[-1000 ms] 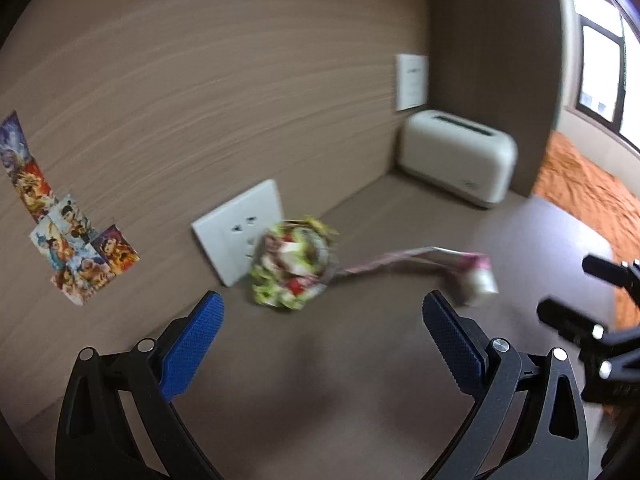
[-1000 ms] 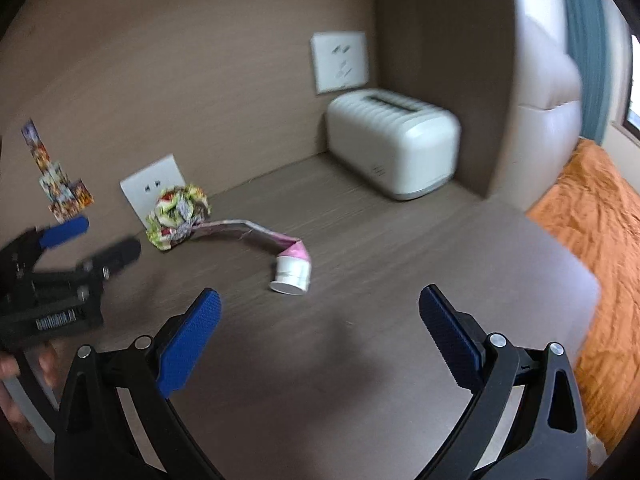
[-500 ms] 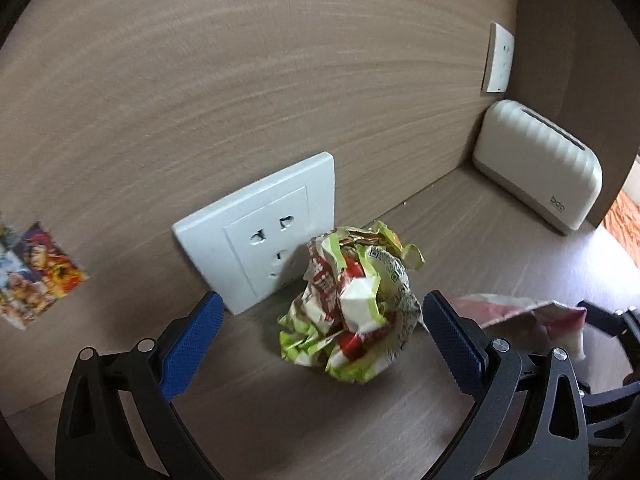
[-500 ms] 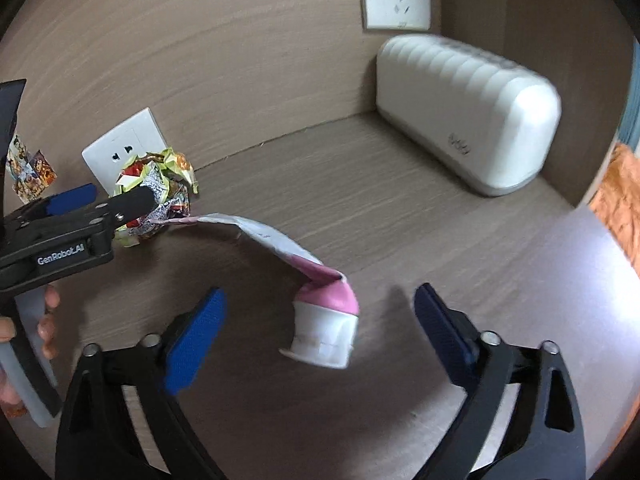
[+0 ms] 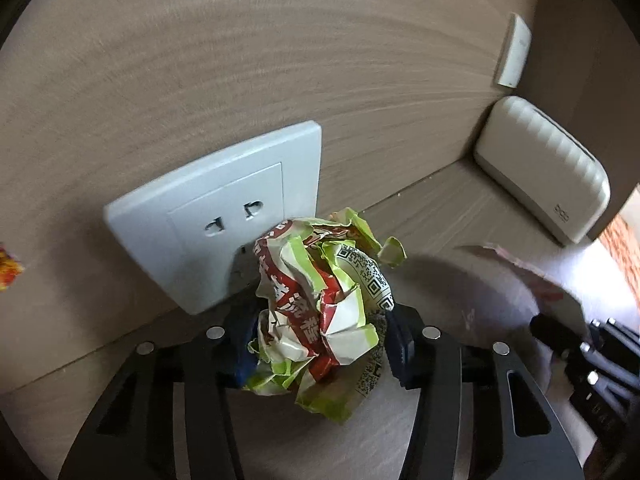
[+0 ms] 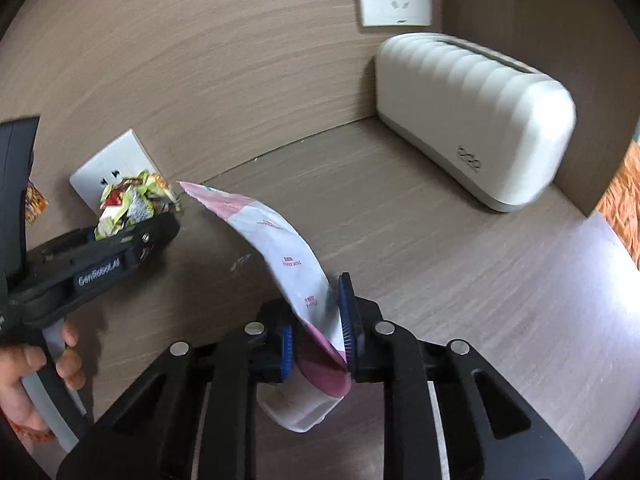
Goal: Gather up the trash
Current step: 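Grasp the crumpled green wrapper with the left tool while the right tool grasps the pink-capped tube, then carry the green wrapper and pink tube over the white bin with both tools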
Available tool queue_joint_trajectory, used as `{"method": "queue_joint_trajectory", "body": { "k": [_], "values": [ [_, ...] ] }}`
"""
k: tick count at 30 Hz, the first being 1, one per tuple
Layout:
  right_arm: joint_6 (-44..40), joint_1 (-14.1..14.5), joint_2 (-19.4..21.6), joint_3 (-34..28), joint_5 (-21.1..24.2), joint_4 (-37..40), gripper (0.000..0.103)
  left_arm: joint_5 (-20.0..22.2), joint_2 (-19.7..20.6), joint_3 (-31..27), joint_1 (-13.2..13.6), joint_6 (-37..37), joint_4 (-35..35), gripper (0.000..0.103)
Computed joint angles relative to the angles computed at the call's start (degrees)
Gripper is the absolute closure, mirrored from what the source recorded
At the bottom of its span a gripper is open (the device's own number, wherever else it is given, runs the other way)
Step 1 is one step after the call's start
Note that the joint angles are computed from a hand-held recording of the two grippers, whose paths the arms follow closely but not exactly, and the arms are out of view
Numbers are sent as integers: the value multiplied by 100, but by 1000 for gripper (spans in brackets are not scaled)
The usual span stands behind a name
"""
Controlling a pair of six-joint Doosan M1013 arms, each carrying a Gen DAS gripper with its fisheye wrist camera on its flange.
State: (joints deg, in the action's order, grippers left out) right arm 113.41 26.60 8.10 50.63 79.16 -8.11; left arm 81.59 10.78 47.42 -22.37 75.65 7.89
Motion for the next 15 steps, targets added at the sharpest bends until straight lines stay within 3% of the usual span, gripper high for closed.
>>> {"method": "queue_joint_trajectory", "body": {
  "k": [8,15],
  "values": [
    [305,8,-298,58,-77,60,82,114,-334,119,-144,107,-31,53],
    [388,161,-582,141,74,-372,82,250,-573,137,-475,296,-235,53]
  ]
}}
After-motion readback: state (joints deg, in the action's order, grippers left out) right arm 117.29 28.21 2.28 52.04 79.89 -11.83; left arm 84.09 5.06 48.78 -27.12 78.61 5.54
